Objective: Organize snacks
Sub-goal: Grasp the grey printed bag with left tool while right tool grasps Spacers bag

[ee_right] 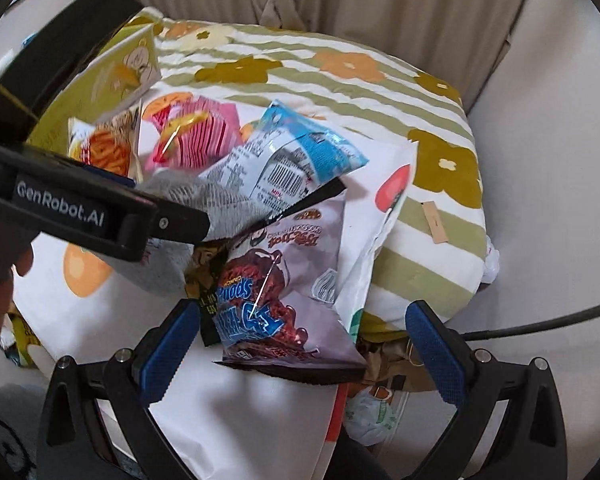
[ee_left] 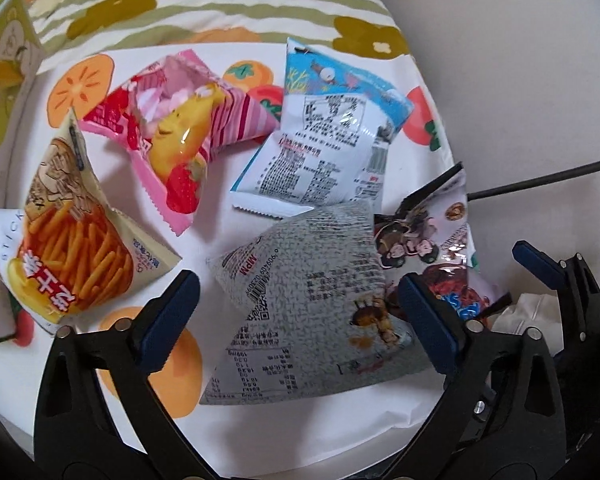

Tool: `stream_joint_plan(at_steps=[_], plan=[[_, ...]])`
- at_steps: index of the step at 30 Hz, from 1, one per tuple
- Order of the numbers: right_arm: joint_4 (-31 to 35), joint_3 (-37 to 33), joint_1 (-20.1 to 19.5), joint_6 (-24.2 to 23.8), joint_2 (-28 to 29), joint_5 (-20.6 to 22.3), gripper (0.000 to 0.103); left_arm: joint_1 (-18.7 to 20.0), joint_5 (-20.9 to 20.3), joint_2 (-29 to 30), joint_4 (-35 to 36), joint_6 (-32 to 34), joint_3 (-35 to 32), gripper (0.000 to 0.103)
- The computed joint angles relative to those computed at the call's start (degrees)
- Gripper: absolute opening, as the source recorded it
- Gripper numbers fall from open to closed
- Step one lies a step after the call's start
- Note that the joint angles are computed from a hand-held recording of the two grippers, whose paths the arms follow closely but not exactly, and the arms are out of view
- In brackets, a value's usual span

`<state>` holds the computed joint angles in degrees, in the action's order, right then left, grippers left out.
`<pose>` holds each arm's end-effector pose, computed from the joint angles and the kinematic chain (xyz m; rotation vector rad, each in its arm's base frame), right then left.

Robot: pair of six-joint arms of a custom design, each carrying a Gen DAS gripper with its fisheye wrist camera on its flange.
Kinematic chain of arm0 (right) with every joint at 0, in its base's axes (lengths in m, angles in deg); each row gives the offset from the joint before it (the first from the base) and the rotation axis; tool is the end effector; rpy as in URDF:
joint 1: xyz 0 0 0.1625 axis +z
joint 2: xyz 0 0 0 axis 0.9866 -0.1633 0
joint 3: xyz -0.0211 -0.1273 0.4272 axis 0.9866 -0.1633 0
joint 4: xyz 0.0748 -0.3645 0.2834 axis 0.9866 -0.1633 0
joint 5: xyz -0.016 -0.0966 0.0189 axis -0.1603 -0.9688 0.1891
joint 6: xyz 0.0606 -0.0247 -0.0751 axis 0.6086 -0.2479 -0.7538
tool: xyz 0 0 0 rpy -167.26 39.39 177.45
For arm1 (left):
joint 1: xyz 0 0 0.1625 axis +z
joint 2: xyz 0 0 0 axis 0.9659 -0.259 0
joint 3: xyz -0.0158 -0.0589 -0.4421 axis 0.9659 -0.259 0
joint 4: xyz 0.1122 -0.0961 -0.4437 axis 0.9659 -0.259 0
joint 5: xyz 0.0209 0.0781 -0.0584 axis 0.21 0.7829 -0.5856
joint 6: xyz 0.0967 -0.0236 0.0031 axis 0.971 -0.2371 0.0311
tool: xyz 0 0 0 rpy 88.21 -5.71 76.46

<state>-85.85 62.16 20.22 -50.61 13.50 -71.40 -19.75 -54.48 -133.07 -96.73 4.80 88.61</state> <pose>0.2129 -0.6815 0.2381 1.1306 -2.2323 0.2095 -0.2635 -0.7093 0.1487 -0.1825 2.6179 -0.4437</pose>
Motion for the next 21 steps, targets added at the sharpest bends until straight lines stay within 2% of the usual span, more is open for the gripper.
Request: stream_joint_plan(at_steps=[1, 3, 8, 12, 15, 21], plan=[[0.20, -0.08, -0.20, -0.18, 0.14, 0.23, 0.102, 0.23, -0.23, 0.20, 0.03, 0.04, -0.17, 0.091], [0.68, -0.39, -0.61, -0.30, 0.50, 0.71, 0.102, 0.72, -1.19, 0.52, 0.05, -0.14, -0.29, 0.076], [0.64, -0.55, -0.79, -1.02, 1.37, 0.62, 0.102, 1.02, -1.42, 0.62, -0.79, 1.27, 0.25, 0.070], [1.58, -1.08, -0.89, -0.92, 2.03, 0.74, 0.097, 0.69, -1.30, -0.02, -1.65, 2.07, 1.14, 0.065], [2.11, -1.39, -0.92, -1.09, 2.66, 0.45, 0.092, 0.22, -0.49, -0.55, -1.59, 2.37, 1.72, 0.063], [1.48, -1.57, -0.73, -1.89, 3.69, 0.12, 0.090, -0.25, 0.05, -1.45, -1.93, 2.44, 2.63, 0.060]])
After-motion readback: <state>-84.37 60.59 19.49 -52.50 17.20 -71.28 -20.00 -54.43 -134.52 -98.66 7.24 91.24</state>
